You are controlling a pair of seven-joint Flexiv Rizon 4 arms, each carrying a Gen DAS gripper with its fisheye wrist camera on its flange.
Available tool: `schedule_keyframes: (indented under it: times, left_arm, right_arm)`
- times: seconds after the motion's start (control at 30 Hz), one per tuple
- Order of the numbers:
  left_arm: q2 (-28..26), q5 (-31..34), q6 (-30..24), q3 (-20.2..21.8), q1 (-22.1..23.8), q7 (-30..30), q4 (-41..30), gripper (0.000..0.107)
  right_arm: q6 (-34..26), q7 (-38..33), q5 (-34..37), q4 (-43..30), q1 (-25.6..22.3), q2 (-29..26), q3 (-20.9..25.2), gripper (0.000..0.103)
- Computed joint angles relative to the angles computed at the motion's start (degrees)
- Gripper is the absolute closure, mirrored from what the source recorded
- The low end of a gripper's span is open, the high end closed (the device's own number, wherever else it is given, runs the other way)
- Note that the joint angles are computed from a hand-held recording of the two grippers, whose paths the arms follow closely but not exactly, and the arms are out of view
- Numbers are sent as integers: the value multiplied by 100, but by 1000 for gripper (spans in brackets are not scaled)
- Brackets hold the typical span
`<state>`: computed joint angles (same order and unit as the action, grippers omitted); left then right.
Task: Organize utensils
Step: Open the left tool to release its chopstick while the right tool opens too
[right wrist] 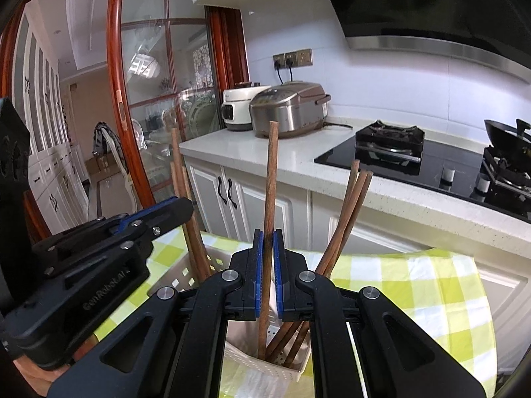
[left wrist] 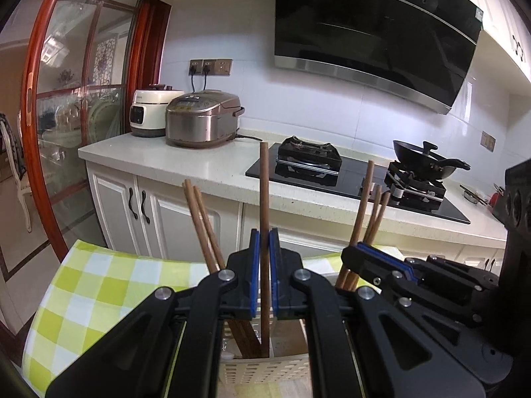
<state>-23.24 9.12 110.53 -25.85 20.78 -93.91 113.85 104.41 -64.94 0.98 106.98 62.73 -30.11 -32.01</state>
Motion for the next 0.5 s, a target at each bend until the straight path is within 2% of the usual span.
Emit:
schedule_keyframes:
  times: [0.17, 0.37, 0.5]
  left_arm:
    - [7, -78, 16, 107, -32, -35, 11, 101]
    - [117, -62, 33, 181, -21, -108, 90, 100]
    - [264, -86, 122, 289, -54, -253, 184, 76]
  right_arm:
    - [-77, 103, -62, -79, -292, 4, 292, 94]
    - [-83, 218, -90, 18, -51, 22, -17, 92]
    - [-76, 247, -47, 111, 202, 67, -300, 92]
